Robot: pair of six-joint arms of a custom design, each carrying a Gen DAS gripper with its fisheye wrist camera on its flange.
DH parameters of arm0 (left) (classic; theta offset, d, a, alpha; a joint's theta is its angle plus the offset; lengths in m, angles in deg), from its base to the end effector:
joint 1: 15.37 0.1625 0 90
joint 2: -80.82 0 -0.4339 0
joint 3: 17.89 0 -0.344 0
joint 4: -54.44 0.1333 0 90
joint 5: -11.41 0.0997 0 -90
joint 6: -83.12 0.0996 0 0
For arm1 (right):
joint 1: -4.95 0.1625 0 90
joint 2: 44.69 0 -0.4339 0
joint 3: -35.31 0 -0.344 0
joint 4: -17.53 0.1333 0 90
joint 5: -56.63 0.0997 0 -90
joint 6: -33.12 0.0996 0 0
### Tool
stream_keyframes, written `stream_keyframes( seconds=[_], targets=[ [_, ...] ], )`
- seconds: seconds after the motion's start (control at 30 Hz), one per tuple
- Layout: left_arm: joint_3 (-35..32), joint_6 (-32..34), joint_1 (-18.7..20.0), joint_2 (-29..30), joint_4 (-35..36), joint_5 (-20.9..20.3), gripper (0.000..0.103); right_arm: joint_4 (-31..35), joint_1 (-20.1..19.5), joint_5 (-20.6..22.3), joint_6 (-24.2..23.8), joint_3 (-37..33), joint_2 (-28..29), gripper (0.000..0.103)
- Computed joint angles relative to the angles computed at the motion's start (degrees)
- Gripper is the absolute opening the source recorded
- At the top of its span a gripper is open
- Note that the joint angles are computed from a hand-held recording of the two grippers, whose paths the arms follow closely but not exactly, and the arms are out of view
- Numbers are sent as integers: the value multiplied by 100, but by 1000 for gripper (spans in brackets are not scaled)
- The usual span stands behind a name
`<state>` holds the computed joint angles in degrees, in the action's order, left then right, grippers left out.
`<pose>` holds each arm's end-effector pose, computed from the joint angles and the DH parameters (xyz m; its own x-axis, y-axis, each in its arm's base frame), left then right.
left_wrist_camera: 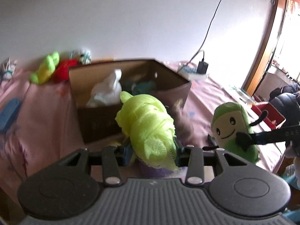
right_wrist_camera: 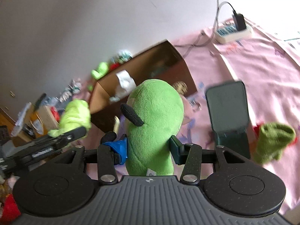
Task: Organize soft objects
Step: 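Lift the lime-green puff with the left gripper while the right grasps the green plush toy, then lower the lime puff and green plush into the box and open both grippers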
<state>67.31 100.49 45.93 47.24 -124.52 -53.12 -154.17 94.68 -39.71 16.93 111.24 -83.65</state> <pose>-0.1859 -0.7064 0.1218 -0.7613 0.4036 -0.5074 0.6382 0.6044 -0.4768 0.1188 -0.7533 0.2283 -0.9550 -0.1190 0.2716 -0.2738 0.7052 -0.6540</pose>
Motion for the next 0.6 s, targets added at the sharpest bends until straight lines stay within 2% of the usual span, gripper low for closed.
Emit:
stream_keyframes(
  seconds=[0.1,0.3,0.5,0.6],
  targets=[
    [-385,152,4,182,-48,-44,41,117,28,154,-88,-380,122,31],
    [-1382,572,45,661,2,245,41,733,85,427,-304,-1578,569,31],
    [-2598,866,148,1194,332,623,41,1580,144,536,-479,-3322,1372,31],
    [-3425,996,209,1567,648,821,41,2291,158,487,-445,-4567,1976,31]
  ],
)
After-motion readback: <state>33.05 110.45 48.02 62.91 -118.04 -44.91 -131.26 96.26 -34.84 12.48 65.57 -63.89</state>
